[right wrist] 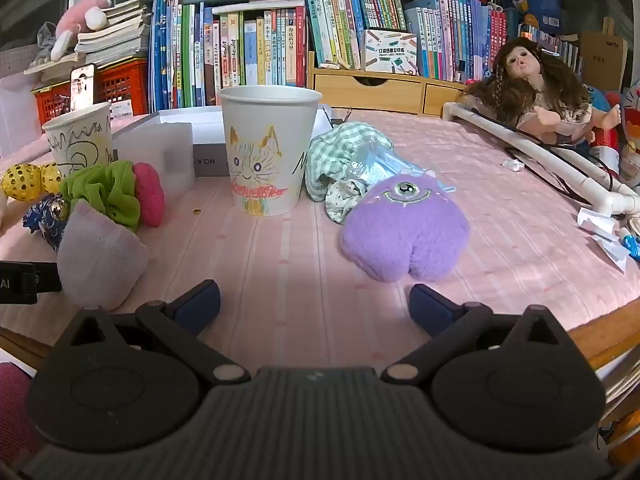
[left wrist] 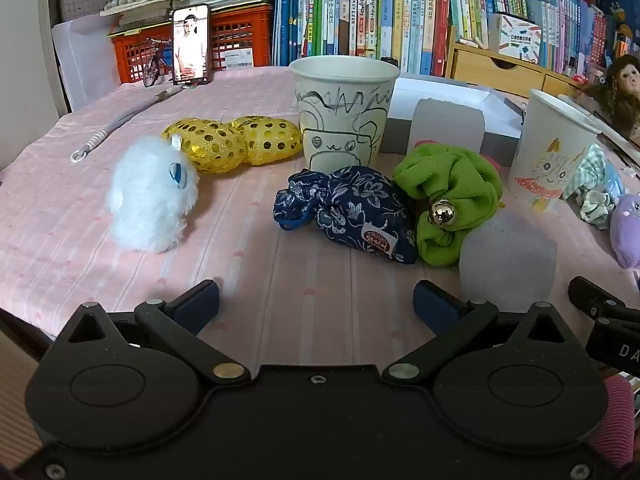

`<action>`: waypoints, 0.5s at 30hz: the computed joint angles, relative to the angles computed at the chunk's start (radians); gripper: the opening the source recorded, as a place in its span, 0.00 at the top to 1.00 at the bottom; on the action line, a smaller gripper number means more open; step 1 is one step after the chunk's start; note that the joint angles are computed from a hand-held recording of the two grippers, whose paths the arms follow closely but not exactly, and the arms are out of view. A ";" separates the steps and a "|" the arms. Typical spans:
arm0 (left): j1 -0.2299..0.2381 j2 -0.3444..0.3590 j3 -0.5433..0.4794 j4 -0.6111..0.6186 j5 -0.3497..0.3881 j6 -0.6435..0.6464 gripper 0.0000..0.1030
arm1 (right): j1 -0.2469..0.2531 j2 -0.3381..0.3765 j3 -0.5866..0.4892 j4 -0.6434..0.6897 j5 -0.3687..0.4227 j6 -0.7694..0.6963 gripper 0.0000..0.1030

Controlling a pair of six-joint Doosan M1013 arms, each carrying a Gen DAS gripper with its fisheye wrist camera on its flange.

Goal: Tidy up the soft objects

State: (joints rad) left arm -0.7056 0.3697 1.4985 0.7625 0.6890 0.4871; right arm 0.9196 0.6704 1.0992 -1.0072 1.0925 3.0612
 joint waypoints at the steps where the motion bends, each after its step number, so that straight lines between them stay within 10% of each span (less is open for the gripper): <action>1: 0.000 0.000 0.000 0.000 0.000 0.000 0.00 | 0.000 0.000 -0.001 0.002 0.001 -0.002 0.00; 15: 0.000 0.000 0.000 0.001 -0.001 -0.001 0.00 | 0.000 0.003 -0.006 0.006 0.004 -0.008 0.00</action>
State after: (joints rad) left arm -0.7056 0.3696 1.4987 0.7634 0.6883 0.4861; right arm 0.9196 0.6733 1.0929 -1.0012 1.0960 3.0531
